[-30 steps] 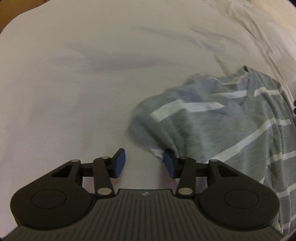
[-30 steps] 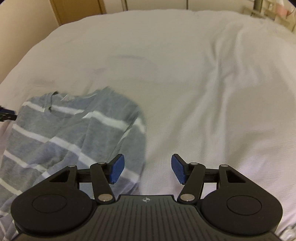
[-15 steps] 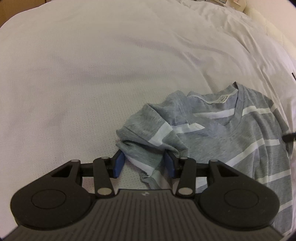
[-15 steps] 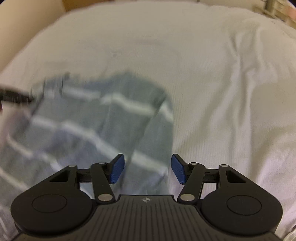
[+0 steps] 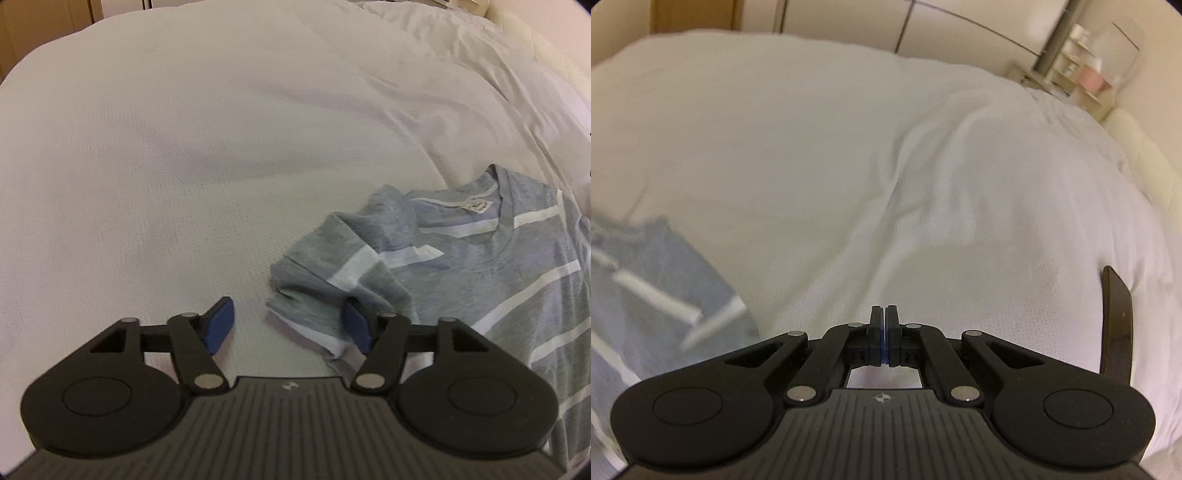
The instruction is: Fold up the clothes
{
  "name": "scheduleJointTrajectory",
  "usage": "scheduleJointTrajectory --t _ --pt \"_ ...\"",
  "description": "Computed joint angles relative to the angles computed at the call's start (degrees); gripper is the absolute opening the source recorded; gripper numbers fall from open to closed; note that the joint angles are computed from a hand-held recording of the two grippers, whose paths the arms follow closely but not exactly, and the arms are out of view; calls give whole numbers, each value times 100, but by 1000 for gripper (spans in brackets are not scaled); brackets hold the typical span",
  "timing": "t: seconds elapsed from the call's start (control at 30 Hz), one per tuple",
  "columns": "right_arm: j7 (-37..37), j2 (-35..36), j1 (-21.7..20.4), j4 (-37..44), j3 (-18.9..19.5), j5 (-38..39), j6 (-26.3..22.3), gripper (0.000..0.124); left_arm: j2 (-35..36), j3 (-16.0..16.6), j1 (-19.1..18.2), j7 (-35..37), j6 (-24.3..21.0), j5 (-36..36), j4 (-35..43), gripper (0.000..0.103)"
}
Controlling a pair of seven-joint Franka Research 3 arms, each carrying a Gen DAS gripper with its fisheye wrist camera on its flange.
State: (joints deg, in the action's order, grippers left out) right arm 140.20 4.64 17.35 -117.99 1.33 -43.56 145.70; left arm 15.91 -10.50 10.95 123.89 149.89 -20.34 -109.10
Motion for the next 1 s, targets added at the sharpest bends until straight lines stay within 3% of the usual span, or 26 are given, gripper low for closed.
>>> scheduleJointTrajectory --t 0.13,0.2,0.23,0.27,0.33,0.43,0.5,0.6,0.7,0.73,0.87,1.0 --pt "97 -148 89 -281 136 423 451 27 270 -122 100 135 -277 -263 289 61" --pt "178 -301 129 -529 210 729 595 42 316 -246 206 340 -485 -558 369 35" --pt "222 -381 147 -658 254 881 634 42 326 -300 259 471 -630 -734 410 9" --pt "271 -466 165 -795 302 1032 627 42 293 -288 240 497 -734 -763 423 2" --pt "364 -633 194 -1062 407 1345 623 42 169 -182 120 450 -768 -611 379 1" --pt "447 -881 204 -1422 547 1744 559 42 -96 139 -12 31 -374 -139 245 1" --pt "554 -1080 171 -1611 640 1821 436 42 -226 353 -50 -362 -79 281 193 2" --pt "689 -1369 29 -1870 738 1802 343 42 -270 637 -98 -1077 -16 1163 161 3" --pt "738 -1540 -95 -2042 821 1874 348 42 -408 740 -61 -1654 39 1600 -40 23" --pt "710 -1544 -120 -2066 838 1927 388 42 -505 708 -5 -1725 121 1531 -191 28" --pt "549 -1461 -152 -2103 859 2217 730 46 -886 658 26 -2133 224 1363 -779 30" --pt "357 -1217 -149 -2047 848 2448 1276 50 -1194 601 -19 -2046 146 751 -1345 34"
